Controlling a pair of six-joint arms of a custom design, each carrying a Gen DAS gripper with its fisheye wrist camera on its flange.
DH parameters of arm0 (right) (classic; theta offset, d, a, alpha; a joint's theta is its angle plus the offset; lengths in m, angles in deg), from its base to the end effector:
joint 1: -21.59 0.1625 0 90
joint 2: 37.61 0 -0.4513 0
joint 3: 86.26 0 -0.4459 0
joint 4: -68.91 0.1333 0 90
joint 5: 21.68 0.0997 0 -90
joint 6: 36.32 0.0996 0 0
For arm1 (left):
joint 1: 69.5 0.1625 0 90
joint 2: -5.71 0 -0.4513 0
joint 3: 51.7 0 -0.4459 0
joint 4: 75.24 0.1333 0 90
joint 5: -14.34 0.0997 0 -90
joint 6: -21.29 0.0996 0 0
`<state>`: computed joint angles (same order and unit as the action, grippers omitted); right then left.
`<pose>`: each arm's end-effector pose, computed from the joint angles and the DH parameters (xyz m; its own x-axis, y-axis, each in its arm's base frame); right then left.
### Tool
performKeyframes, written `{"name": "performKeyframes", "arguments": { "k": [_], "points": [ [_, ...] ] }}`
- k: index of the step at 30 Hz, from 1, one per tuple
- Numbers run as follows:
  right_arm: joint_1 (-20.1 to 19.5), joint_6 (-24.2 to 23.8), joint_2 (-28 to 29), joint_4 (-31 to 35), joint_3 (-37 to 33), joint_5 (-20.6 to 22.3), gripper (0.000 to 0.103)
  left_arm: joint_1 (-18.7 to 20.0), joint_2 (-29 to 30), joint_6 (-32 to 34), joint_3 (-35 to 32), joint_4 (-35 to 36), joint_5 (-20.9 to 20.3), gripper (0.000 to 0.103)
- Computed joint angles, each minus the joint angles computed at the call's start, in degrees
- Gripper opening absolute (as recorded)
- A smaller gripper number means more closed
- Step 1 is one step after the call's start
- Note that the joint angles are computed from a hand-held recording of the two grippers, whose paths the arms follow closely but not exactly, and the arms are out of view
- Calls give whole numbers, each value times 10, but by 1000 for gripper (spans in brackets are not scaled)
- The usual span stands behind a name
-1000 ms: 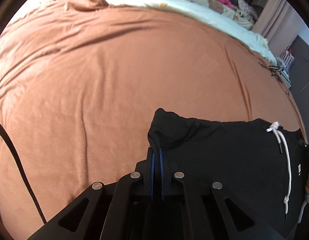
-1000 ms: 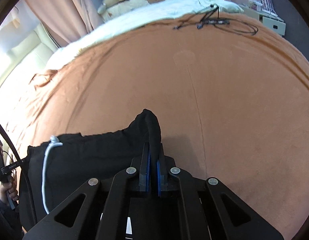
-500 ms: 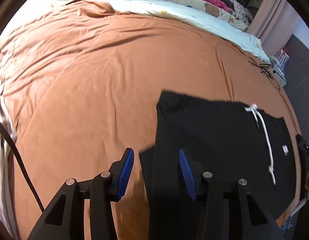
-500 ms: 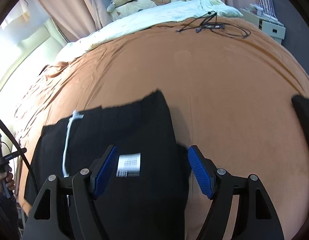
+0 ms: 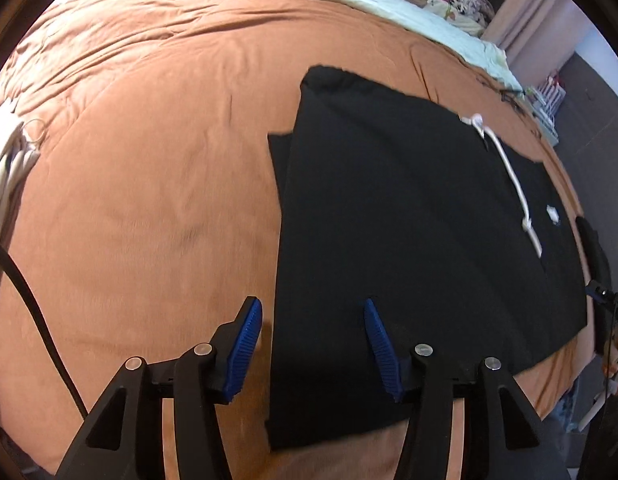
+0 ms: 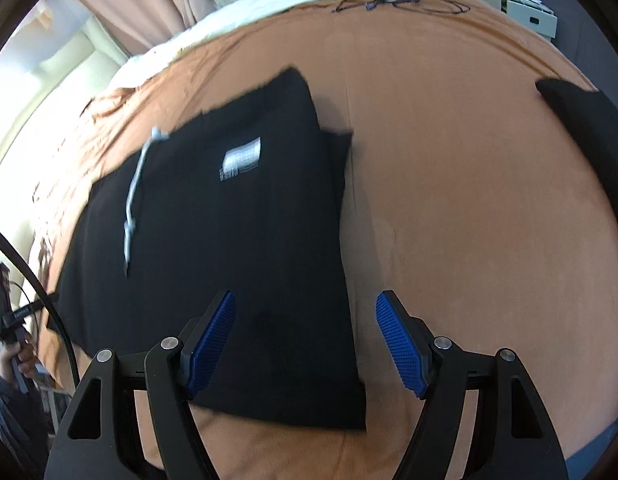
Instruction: Fold large clothes
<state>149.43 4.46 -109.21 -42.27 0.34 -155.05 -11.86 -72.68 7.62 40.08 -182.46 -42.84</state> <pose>0.4685 -0.4973 0.4141 -0.8674 0.2193 0.4467 -0.0572 0.8477 -0.5274 -0.1788 -0.6321 0.4245 -0.8348 0.2082 -0.5097 0.3466 0.9180 -0.1927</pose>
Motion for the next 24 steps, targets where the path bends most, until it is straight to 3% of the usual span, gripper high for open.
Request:
{"name": "performKeyframes", "arguments": {
  "k": [6, 9, 11, 12, 15, 24],
  "points": [
    [5, 77, -7, 108, 14, -37, 71, 4, -19, -25, 29, 32, 49, 55],
    [9, 106, -14, 121, 19, -50, 71, -2, -26, -27, 38, 32, 75, 54],
    [17, 135, -14, 158, 8, -64, 71, -8, -29, -48, 38, 53, 108, 36],
    [21, 147, -13, 174, 2, -71, 71, -8, -32, -62, 37, 63, 117, 35],
    [36, 155, -14, 176, -11, -75, 69, 3, -53, -78, 38, 29, 60, 35],
    [70, 57, 14, 59, -37, -41, 69, 6, -86, -94, 61, -34, -43, 39]
  ]
}}
